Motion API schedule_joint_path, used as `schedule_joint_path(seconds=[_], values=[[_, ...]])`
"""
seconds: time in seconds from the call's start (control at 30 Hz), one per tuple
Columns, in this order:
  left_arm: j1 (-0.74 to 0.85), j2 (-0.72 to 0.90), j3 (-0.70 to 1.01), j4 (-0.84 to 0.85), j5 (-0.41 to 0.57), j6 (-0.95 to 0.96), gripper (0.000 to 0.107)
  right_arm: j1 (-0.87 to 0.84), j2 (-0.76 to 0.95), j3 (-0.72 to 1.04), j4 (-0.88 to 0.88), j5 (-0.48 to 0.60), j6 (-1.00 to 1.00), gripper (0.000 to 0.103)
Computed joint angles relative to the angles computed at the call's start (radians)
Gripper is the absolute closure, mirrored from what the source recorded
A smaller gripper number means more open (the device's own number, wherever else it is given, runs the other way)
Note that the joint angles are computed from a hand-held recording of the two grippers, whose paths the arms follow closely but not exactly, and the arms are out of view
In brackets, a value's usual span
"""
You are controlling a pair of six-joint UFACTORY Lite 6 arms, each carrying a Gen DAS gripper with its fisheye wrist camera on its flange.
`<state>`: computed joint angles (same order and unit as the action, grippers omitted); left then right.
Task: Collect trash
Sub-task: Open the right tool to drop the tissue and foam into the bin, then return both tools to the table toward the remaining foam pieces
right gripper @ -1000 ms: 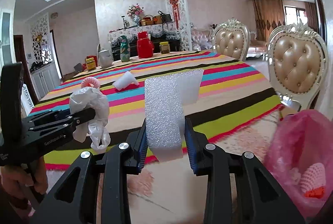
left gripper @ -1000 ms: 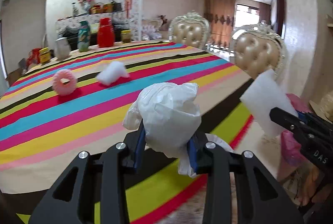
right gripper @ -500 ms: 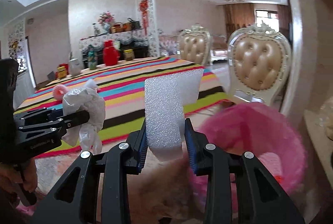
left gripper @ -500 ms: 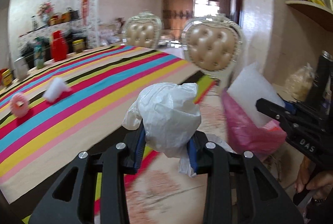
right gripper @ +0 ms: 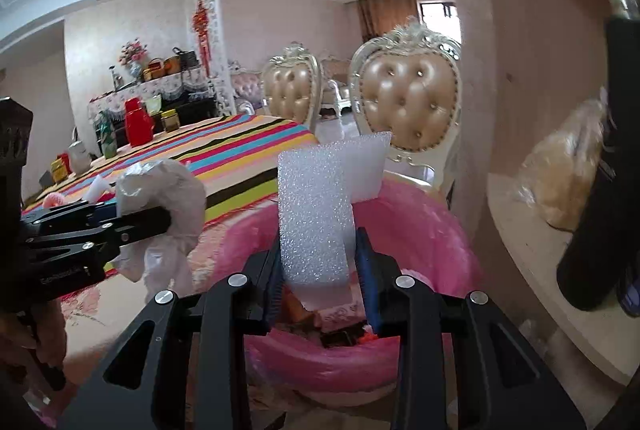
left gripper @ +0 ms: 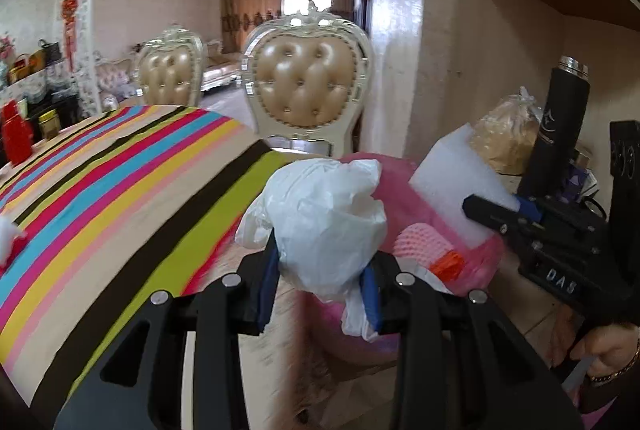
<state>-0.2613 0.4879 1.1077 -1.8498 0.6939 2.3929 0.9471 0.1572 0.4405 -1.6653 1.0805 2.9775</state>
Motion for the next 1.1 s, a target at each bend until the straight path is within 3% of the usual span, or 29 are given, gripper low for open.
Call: schedule_joint_path(seconds=[0.23,0.27,0.3,0.33,0.47,0.6,0.73,0.93,1.1], values=[[-0.157,0.134,0.195,0.112,-0.067,-0.165,0.068,-0.114,-0.046,-0.098,-0.148,-0.040,0.116,0.070],[-0.172,0.167,0.240,0.137,-0.082,-0.206,0.065,-0.150,-0.050,-0.110,-0.203,-0.042,0.139,0.068],[-0.180,0.185,0.261,0.130,-0.098,-0.218,0.049,-0.188,-0.048,-0.114,-0.240,-0.045,0.155,0.059],[-0.185,0.195,0.266,0.090,-0.108,-0.196,0.042,-0.209,-0.046,-0.108,-0.242,-0.050,0.151,0.049],[-0.132,0.168,0.196,-0.078,-0.102,-0.019,0.035,-0.239,-0.047,-0.102,-0.244,-0.045,0.151,0.049],[-0.049,0.127,0.116,-0.209,-0.088,0.140,0.020,-0.192,-0.021,-0.075,-0.190,-0.038,0.127,0.049],[0.041,0.076,0.032,-0.330,-0.077,0.287,0.009,-0.162,0.011,-0.022,-0.179,-0.048,0.112,0.041],[0.243,0.062,0.022,-0.243,-0.042,0.262,0.009,-0.127,0.154,0.246,-0.200,-0.101,-0.054,0.024],[0.422,0.118,0.130,-0.152,-0.070,0.177,0.009,-0.140,0.354,0.580,-0.228,-0.226,-0.186,0.019]])
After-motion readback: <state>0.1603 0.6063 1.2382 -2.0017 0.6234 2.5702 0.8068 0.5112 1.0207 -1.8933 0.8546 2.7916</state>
